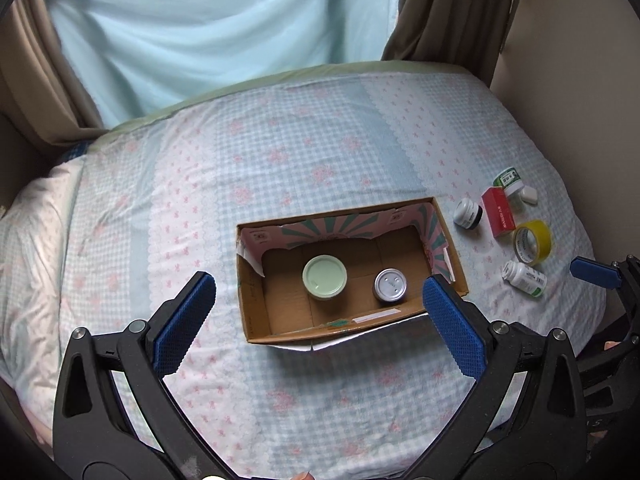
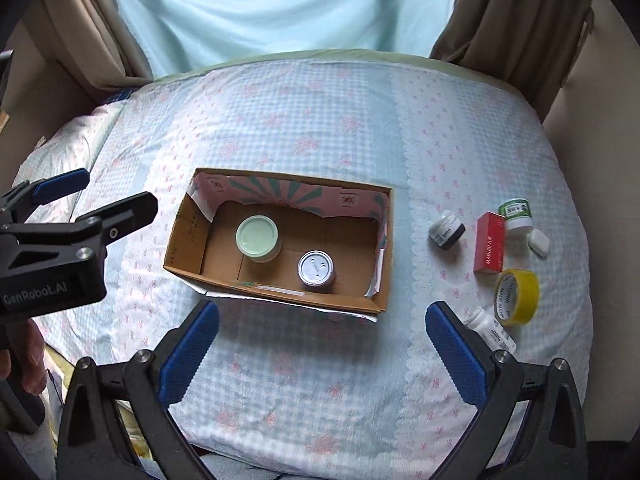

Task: Organize rigid objects
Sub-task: 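Grasp the red MARUBI box with the left tool while the right tool grasps the yellow tape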

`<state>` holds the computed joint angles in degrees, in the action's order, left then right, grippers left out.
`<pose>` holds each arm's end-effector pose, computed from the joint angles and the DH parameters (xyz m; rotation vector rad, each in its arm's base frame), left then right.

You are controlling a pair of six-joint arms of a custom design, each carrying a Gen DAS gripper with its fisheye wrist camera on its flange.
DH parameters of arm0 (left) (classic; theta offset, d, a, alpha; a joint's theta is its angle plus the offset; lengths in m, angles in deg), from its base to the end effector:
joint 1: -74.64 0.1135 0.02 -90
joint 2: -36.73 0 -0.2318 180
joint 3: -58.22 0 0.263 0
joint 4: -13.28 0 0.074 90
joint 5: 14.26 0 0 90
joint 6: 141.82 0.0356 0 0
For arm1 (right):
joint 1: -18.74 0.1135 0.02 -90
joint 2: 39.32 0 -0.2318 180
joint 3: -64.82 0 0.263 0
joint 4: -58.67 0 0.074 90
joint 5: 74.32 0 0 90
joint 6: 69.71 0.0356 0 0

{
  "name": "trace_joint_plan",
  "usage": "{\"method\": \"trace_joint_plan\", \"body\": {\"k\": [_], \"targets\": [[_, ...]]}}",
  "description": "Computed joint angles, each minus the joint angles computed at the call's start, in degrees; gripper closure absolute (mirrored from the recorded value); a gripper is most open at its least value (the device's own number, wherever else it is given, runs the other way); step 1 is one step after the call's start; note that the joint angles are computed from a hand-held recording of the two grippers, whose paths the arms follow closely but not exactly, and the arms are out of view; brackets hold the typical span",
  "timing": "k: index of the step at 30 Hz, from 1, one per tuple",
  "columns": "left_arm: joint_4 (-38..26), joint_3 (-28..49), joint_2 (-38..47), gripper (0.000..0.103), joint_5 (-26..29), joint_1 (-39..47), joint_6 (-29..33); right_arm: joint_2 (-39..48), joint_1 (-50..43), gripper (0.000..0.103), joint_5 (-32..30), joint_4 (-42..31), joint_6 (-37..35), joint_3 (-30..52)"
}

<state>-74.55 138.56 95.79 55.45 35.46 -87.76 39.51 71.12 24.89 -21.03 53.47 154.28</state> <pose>0.1540 -0.1096 0.3092 -0.0231 2.6075 0.0399 0.1709 0.2124 0.2875 -0.4198 2.7282 0.1831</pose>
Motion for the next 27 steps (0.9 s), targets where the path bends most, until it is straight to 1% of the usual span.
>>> {"method": "trace_joint_plan", "body": {"k": [3,7,9,11,13,14,16,18,21,23,24,27], "targets": [[-1.5,3.0,1.1,0.000,-1.9,-5.5,-3.6,-5.7,0.4,0.000,2.6,-4.0,3.7,-1.4],[-2.1,7.0,5.1,0.000,-3.8,-12.6,-9.2,-14.4,-1.3,0.000,4.3,-10.0,5.6,-4.7],[-1.5,8.8,7.9,0.000,-4.8,-15.9,-11.3,-19.3,-4.2,0.000,4.4,-12.6,5.5,-7.0],[-0.8,11.1,11.7,0.000,-5.3,-18.4,-12.9,-24.5,-9.1,0.000,3.2,-14.4,3.1,-9.6],[-0.3,14.1,16.1,0.000,-5.4,-20.1,-14.3,-28.4,-15.3,0.000,2.3,-16.2,-1.8,-11.5],[0.1,15.5,18.3,0.000,-5.5,-20.9,-15.1,-30.0,-19.0,0.000,1.6,-16.7,-5.4,-12.5],[0.4,19.3,23.7,0.000,-6.0,-22.2,-16.9,-32.8,-28.5,0.000,-1.6,-16.4,-15.1,-14.3],[-0.1,24.4,30.0,0.000,-6.2,-23.0,-18.8,-34.3,-39.3,0.000,-5.8,-15.5,-26.2,-15.9],[-1.4,33.7,40.2,0.000,-4.8,-23.6,-21.7,-33.2,-53.3,0.000,-11.1,-13.3,-41.2,-17.5],[-1.8,40.2,47.0,0.000,-3.6,-23.7,-22.3,-31.3,-61.3,0.000,-14.9,-11.3,-49.3,-18.4],[-2.9,44.5,51.0,0.000,-3.0,-23.6,-22.3,-29.9,-64.6,0.000,-16.6,-10.0,-52.6,-18.7],[-6.3,58.3,62.6,0.000,-1.3,-23.2,-22.0,-25.5,-70.0,0.000,-19.3,-5.8,-58.7,-19.7]]}}
